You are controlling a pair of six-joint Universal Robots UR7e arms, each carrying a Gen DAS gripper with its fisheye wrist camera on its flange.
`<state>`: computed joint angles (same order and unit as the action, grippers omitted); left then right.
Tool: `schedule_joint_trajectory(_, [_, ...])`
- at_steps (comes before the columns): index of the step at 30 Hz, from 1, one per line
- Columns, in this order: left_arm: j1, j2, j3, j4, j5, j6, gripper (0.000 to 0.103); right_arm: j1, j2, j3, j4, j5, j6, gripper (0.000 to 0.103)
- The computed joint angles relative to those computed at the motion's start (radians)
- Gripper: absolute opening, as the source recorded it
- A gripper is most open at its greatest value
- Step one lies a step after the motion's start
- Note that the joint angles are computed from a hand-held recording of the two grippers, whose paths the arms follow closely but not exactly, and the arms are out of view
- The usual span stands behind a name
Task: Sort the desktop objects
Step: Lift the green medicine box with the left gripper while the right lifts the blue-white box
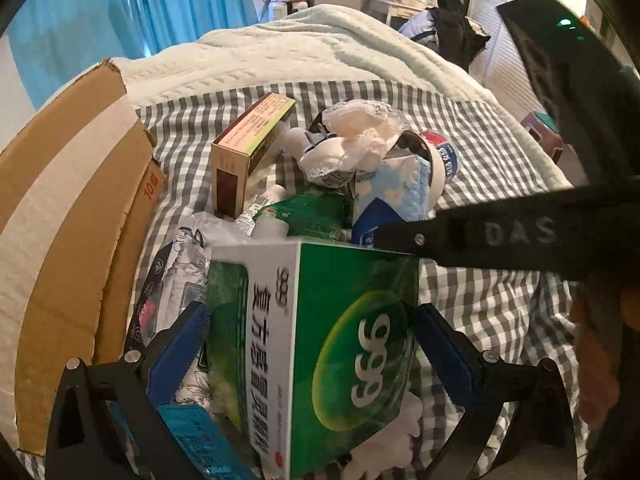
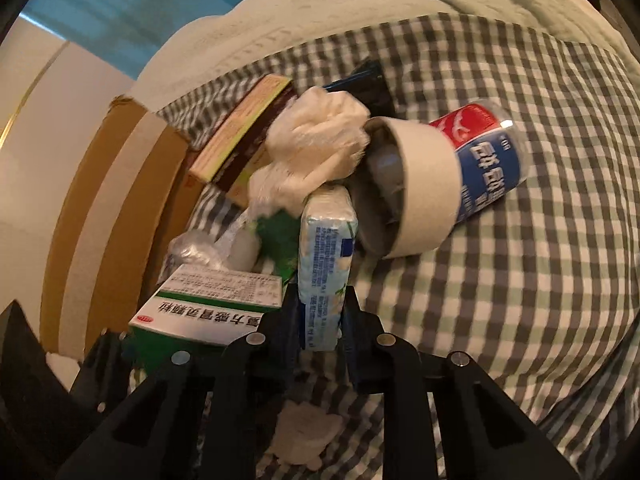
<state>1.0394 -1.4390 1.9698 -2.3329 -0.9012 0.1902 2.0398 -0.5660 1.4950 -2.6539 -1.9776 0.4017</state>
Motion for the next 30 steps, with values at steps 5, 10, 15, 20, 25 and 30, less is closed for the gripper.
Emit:
schedule_joint_trajectory(5, [0.008,-0.008,-0.003,-0.030,-0.010,0.049,0.103,0.001,-0.019,0.027,-0.030,0.038,-0.020,0.019])
schedule_joint_trajectory(10, [0.024,-0.027,-0.033,-0.041,-0.044,0.042,0.103,0.006,-0.019,0.028,-0.009,0.055,-0.058,0.019])
schedule_joint_trajectory(15, [0.035,-0.030,-0.102,0.112,-0.088,-0.045,0.103,-0.015,-0.027,0.073,-0.073,0.192,-0.043,0.019])
schedule_joint_trajectory(20, [0.020,-0.089,-0.056,0.127,-0.098,0.053,0.103,-0.025,-0.030,0.083,-0.099,0.275,-0.030,0.019])
schedule_joint_trajectory(25, [0.003,-0.101,-0.027,0.147,-0.045,0.040,0.103,-0.019,-0.010,0.057,-0.079,0.285,-0.002,0.019])
schedule_joint_trajectory(30, [0.016,-0.105,-0.050,0.159,-0.080,0.012,0.103,-0.024,-0.013,0.065,-0.082,0.312,0.021,0.019])
